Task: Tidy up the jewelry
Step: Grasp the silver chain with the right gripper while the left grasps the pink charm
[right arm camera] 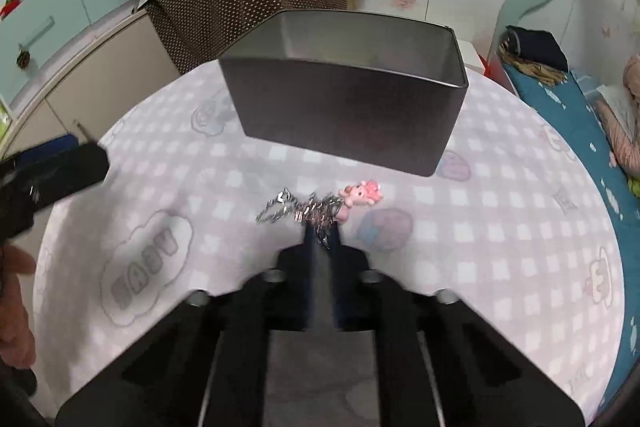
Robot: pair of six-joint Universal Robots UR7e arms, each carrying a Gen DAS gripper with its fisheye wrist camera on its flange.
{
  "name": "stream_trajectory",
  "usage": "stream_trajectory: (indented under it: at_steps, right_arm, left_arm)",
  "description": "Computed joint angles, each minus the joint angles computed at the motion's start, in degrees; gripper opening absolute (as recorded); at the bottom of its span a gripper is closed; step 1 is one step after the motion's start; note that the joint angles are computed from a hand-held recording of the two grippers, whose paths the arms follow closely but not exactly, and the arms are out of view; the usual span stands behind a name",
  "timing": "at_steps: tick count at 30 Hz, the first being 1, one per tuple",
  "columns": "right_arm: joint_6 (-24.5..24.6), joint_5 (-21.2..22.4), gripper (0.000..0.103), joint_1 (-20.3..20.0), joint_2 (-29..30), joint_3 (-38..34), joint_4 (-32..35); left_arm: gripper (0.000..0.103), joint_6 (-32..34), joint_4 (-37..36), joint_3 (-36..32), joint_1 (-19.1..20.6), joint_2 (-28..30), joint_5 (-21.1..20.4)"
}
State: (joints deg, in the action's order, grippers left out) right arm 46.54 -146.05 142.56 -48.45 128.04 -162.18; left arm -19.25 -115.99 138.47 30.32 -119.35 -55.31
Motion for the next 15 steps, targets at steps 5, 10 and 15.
stream_trajectory:
  at_steps: [5,10,15]
  right_arm:
    - [-0.07,0.39,0.003,0.69,-1.25,2.52,-2.88]
    - [3.54,0.48,0.003,2.17,-4.48,4.82,-1.22]
    - [8.89,-0.23,0.003,4.04,-8.07,6.16,2.91]
  left_arm:
    - [0.095,0.71,-1.14,0.16,0.14,1.00,-0.38]
    - [0.095,1.86,-2.55,0.35,-0.14,2.32,-0.88]
    - [0.095,3.50,-4.82,0.95,-0.75,4.67,-2.23]
